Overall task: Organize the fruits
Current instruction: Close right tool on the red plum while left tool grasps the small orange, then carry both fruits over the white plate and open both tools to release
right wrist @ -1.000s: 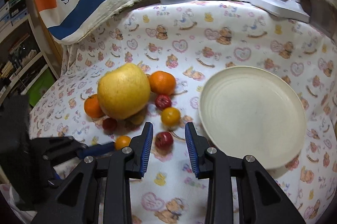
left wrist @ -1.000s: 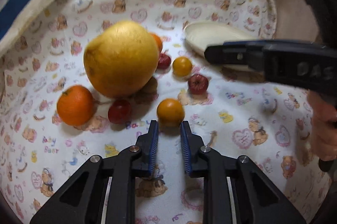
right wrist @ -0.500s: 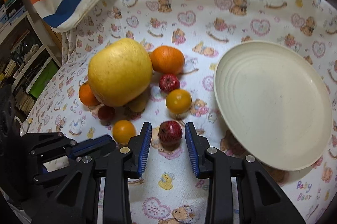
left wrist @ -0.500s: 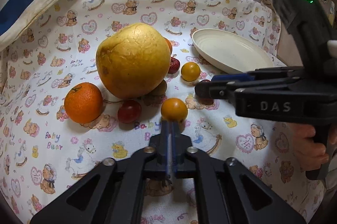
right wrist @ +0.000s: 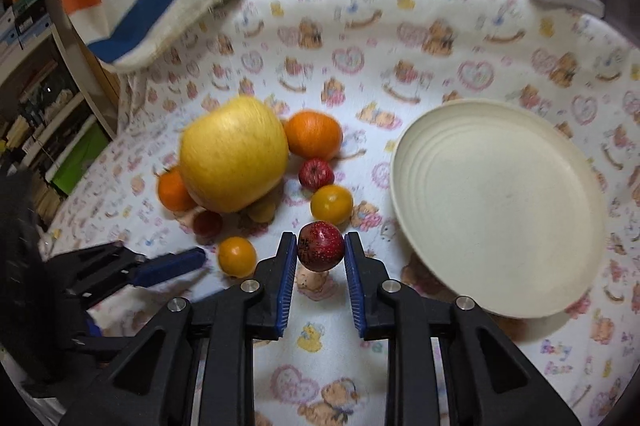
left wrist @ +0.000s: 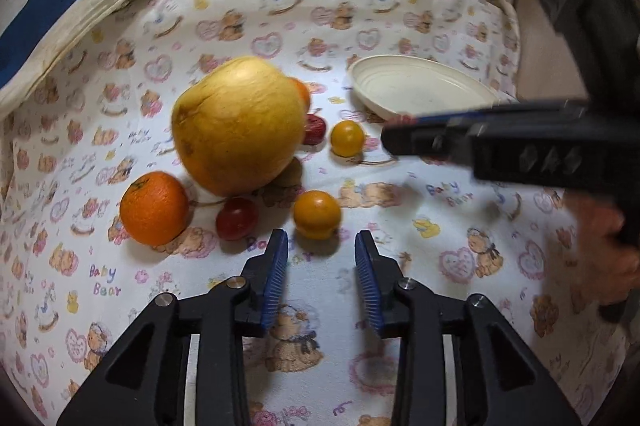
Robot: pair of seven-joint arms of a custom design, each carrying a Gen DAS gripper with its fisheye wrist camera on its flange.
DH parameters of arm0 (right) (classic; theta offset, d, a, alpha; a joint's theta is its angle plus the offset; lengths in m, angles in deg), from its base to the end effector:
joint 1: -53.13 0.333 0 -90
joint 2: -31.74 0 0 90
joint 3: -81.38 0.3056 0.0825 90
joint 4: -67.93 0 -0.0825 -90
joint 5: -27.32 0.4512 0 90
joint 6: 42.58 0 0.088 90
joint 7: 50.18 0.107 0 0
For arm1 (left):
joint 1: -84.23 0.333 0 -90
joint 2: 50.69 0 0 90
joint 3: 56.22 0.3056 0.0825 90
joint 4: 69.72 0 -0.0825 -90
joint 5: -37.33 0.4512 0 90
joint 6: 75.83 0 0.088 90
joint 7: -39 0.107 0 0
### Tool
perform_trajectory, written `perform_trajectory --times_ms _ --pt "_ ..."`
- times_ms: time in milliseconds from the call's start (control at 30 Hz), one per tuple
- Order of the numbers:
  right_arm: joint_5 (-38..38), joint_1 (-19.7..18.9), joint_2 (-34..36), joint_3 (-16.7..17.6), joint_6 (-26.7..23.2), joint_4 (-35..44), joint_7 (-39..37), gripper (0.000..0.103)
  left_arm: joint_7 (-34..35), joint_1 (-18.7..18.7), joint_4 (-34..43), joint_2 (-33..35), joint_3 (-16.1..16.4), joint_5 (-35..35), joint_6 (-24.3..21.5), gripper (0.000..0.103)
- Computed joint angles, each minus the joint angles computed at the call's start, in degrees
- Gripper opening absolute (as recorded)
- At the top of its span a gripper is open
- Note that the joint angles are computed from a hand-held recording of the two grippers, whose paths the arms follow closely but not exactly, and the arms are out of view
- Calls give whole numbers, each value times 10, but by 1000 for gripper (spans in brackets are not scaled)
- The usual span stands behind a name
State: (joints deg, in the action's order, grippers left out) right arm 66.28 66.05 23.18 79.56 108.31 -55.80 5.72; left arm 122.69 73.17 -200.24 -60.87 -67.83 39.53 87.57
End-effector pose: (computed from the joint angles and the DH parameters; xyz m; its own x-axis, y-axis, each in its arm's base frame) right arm 0.6028 0.1018 0.4896 0.3672 -0.8967 -0.2470 -0.7439 -0.1237 -0.6567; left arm 0.5481 -0.2345 0.4712 -0.3253 -0.9456 0.0063 -0.6936 0.2341 -0.6812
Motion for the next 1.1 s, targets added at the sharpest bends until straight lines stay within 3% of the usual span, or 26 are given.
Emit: perform_trajectory --times_ms 333,433,533,700,900,1100 --pt "9 4 -66 -33 73 -53 -21 25 -66 18 23 12 -13 71 -14 34" --pt "-13 -6 -63 -28 127 -65 4 25 -99 25 37 27 -17 100 -14 33" --pt "-15 0 -61 -45 115 -59 11 25 -67 11 51 41 -6 58 -30 28" --pt "11 9 -70 -58 129 -63 -11 25 -106 17 46 39 -13 114 -23 27" --pt "40 15 -80 -73 124 -63 -26 25 -102 10 35 16 -14 111 9 27" --pt "24 -9 -63 -70 96 -45 3 25 -4 -26 113 51 -8 25 -4 27"
